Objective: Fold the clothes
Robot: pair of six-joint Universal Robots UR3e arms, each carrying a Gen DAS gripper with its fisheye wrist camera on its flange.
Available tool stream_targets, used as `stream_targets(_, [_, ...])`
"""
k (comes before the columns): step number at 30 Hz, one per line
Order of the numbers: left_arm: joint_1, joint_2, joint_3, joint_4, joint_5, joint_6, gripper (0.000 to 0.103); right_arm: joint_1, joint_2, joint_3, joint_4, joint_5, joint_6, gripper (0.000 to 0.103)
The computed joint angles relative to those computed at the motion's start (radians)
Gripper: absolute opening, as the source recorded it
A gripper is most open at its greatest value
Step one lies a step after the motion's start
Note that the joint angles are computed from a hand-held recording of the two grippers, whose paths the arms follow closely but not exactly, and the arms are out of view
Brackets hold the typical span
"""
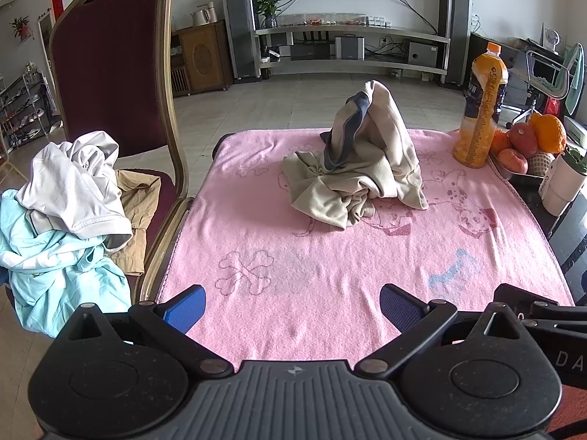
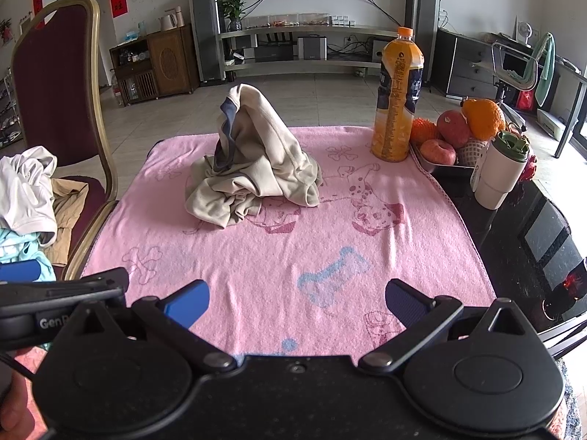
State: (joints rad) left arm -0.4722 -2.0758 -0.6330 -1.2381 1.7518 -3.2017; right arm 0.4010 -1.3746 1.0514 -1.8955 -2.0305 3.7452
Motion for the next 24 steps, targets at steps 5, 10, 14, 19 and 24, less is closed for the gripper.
stream_targets(5, [0.001, -0.006, 0.013, -0.009, 0.002, 0.000, 0.101, 0.000, 0.004, -0.007, 0.005, 0.001, 0.000, 0.103])
stream_targets(10, [0.002, -0.011, 0.022, -0.015, 0.003, 0.001, 0.101, -0.004, 0.005, -0.009, 0.007, 0.006, -0.003, 0.103])
stream_targets(14, [-0.001, -0.013, 0.024, -0.018, 0.008, 0.001, 0.101, -0.005, 0.002, -0.007, 0.008, 0.008, -0.002, 0.103])
stream_targets(19, [0.000, -0.013, 0.023, -0.019, 0.010, 0.002, 0.101, -0.006, 0.004, -0.011, 0.013, 0.010, 0.000, 0.103])
stream_targets(24, [0.006, -0.026, 0.045, -0.043, 0.001, -0.004, 0.101, -0.006, 0.013, -0.019, 0.017, 0.011, 0.002, 0.103])
